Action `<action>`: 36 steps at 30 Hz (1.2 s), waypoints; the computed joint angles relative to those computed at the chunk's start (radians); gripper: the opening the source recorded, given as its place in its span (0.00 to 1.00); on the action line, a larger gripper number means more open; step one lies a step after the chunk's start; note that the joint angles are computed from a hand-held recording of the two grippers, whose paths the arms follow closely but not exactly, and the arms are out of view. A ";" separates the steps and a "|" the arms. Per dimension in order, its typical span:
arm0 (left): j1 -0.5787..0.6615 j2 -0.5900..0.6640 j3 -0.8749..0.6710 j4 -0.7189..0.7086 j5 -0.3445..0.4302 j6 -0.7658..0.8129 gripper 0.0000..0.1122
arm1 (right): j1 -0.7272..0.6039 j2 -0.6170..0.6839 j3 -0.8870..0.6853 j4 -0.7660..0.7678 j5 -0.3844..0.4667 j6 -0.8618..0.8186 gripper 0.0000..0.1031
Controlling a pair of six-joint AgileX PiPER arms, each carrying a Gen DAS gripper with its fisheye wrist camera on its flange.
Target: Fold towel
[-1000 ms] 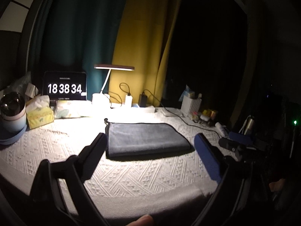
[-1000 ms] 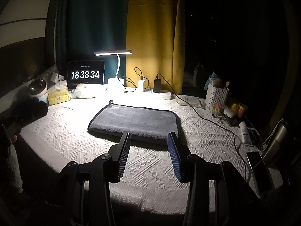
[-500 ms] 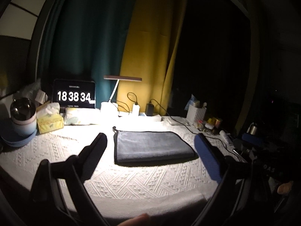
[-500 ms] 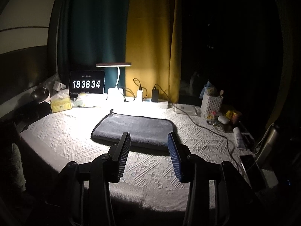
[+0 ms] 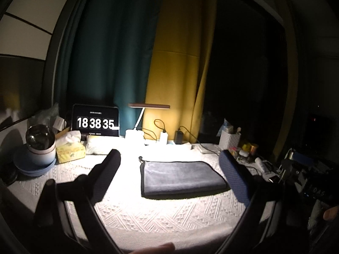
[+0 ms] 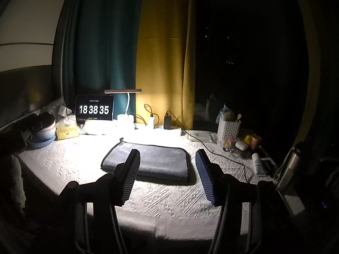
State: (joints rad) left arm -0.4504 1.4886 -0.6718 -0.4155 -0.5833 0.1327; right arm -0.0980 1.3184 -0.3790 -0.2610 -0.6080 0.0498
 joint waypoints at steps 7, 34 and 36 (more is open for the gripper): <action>-0.004 0.005 -0.014 -0.027 0.018 0.030 0.84 | -0.028 0.013 -0.012 -0.047 0.001 0.052 0.56; 0.024 0.027 -0.026 0.032 0.038 -0.052 0.84 | -0.007 0.036 -0.029 0.000 0.017 0.022 0.57; 0.023 0.028 -0.027 0.031 0.038 -0.052 0.84 | -0.003 0.042 -0.030 0.012 0.015 0.014 0.57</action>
State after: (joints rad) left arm -0.4274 1.5170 -0.6985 -0.3841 -0.5456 0.0812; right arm -0.1010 1.3601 -0.4093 -0.2494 -0.5935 0.0633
